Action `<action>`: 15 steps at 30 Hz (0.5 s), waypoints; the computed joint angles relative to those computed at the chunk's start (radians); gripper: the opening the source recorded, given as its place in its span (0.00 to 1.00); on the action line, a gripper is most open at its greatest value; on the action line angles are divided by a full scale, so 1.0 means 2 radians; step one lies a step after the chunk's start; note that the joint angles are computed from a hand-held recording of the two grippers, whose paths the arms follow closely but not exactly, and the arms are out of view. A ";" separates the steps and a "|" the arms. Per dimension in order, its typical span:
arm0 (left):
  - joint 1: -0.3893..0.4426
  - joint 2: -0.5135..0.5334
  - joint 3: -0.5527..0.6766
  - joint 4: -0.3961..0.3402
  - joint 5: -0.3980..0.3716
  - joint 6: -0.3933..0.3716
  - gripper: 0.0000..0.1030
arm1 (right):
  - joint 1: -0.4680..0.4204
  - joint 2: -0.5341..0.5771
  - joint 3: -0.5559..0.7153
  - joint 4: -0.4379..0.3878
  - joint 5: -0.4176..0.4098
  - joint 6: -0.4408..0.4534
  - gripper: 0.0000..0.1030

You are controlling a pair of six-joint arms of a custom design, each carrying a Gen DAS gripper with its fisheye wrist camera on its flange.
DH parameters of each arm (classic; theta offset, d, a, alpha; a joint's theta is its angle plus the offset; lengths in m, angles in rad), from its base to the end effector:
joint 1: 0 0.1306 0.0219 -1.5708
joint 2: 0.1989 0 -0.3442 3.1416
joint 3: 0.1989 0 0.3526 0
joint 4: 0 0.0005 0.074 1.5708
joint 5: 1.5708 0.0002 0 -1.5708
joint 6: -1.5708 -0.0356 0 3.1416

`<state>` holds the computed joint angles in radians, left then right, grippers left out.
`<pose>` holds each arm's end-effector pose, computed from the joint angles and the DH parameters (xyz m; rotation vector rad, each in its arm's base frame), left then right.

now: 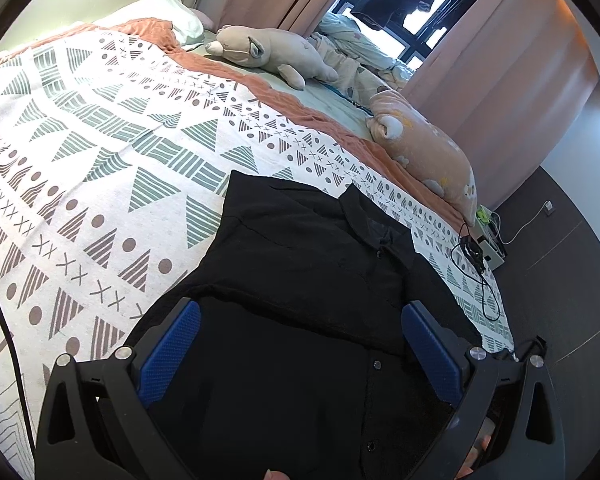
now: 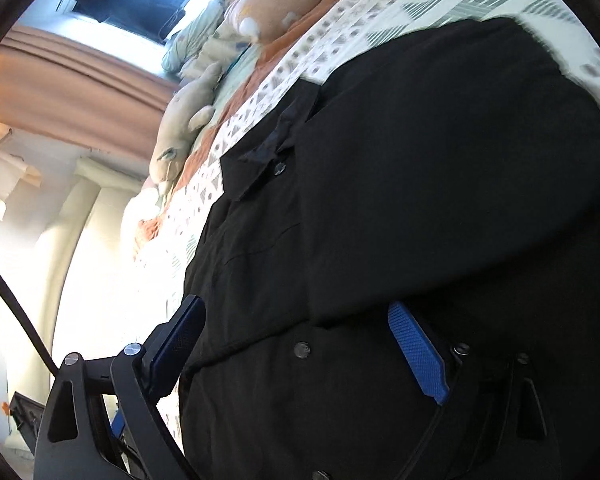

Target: Fold large clothes

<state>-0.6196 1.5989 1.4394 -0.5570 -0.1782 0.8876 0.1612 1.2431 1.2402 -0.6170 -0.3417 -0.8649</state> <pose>0.4345 -0.3028 0.3382 -0.4071 2.3074 -0.5767 0.4105 0.0783 0.4083 0.6020 2.2335 0.9286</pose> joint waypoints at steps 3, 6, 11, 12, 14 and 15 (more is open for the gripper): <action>-0.001 0.003 0.003 -0.002 0.001 -0.002 1.00 | -0.022 -0.029 -0.018 -0.013 0.007 -0.010 0.90; -0.001 0.005 0.005 -0.002 0.000 -0.004 1.00 | -0.059 -0.037 -0.024 -0.018 -0.002 -0.019 0.89; 0.001 0.006 0.005 -0.004 0.000 -0.003 1.00 | -0.098 -0.053 -0.035 -0.026 0.031 -0.052 0.78; 0.001 0.006 0.005 -0.004 0.000 -0.004 1.00 | -0.095 -0.056 -0.044 -0.014 0.040 -0.065 0.78; 0.002 0.005 0.004 -0.003 -0.001 -0.003 1.00 | -0.108 -0.056 -0.042 -0.015 0.050 -0.072 0.67; 0.002 0.005 0.003 -0.004 -0.001 -0.003 1.00 | -0.107 -0.058 -0.042 -0.015 0.057 -0.073 0.61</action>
<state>-0.6150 1.6083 1.4458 -0.5645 -0.1809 0.8817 -0.0530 1.1280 1.1554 -0.6478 -0.2269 -1.0106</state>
